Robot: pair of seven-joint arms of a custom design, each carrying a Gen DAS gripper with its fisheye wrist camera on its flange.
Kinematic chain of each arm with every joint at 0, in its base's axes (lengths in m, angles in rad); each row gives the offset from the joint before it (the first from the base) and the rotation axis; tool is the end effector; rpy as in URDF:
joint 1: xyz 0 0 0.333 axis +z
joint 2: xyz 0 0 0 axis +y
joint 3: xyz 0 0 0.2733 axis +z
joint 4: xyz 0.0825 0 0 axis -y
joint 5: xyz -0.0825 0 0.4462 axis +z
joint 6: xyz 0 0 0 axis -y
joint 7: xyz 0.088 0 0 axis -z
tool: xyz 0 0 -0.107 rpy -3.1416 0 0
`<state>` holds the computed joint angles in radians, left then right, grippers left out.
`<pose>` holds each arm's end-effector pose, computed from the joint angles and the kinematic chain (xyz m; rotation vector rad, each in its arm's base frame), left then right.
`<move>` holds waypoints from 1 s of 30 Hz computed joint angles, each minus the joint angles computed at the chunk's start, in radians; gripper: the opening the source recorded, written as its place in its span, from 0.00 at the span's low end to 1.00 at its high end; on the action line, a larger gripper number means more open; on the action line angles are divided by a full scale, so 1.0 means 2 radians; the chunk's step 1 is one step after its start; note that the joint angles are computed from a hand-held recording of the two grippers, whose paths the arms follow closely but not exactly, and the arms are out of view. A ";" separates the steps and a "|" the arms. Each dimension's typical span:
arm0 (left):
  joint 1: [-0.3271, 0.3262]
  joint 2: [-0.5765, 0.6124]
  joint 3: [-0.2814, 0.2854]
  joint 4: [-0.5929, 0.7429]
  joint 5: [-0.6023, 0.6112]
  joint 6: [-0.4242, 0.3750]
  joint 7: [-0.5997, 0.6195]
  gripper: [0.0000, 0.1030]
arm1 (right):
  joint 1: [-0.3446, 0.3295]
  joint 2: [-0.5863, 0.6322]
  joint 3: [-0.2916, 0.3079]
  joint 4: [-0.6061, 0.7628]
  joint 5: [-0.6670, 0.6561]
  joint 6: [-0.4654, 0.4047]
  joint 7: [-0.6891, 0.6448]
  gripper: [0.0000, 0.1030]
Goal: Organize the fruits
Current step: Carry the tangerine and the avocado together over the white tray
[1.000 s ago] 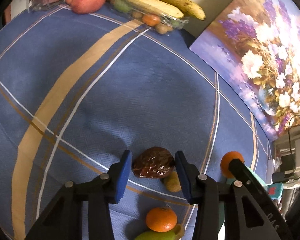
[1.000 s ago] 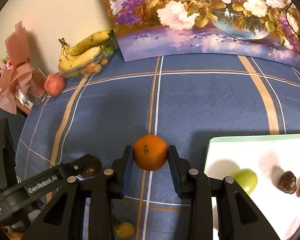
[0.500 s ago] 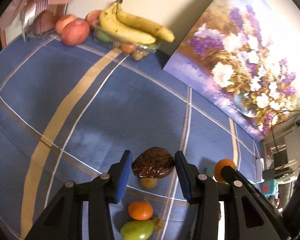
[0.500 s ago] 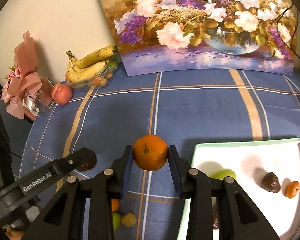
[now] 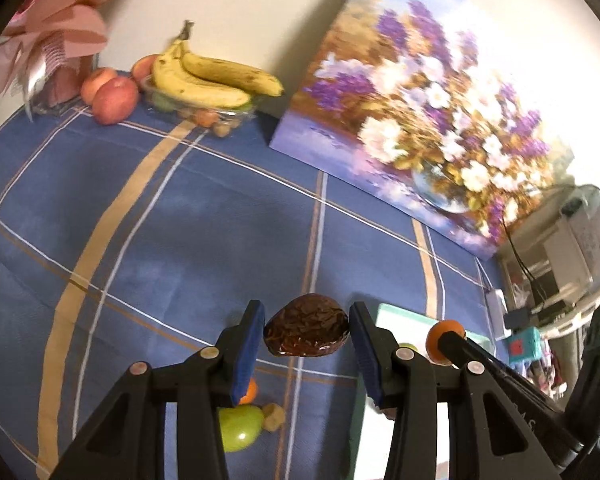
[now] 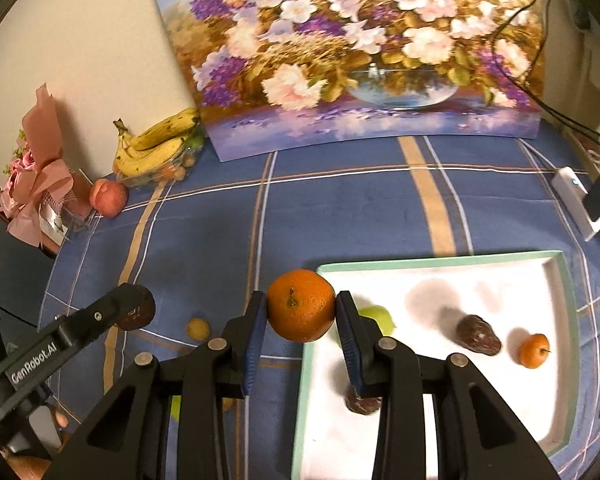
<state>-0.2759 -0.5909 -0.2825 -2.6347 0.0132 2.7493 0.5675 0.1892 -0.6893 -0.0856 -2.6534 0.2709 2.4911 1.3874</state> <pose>0.4181 -0.2553 0.4412 -2.3498 1.5165 -0.9921 0.4611 0.0491 0.4521 -1.9293 1.7119 -0.2545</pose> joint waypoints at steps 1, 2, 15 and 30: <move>-0.001 0.002 -0.002 0.003 0.001 -0.001 0.001 0.45 | -0.003 -0.007 -0.002 -0.004 -0.001 -0.003 0.000 0.36; -0.004 0.006 -0.004 0.007 0.003 -0.003 0.004 0.45 | -0.005 -0.013 -0.003 -0.007 -0.002 -0.006 0.000 0.36; -0.038 0.061 -0.027 0.065 0.020 -0.021 0.029 0.45 | -0.050 -0.085 -0.014 -0.052 -0.025 -0.044 0.001 0.36; -0.055 0.117 -0.041 0.118 0.047 -0.052 0.041 0.45 | -0.092 -0.113 -0.038 -0.066 -0.023 -0.064 -0.011 0.36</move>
<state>-0.3851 -0.3565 -0.3638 -2.3985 0.1072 2.6449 0.6500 0.0057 -0.9158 -0.1619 -2.7853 0.2251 2.3633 1.3664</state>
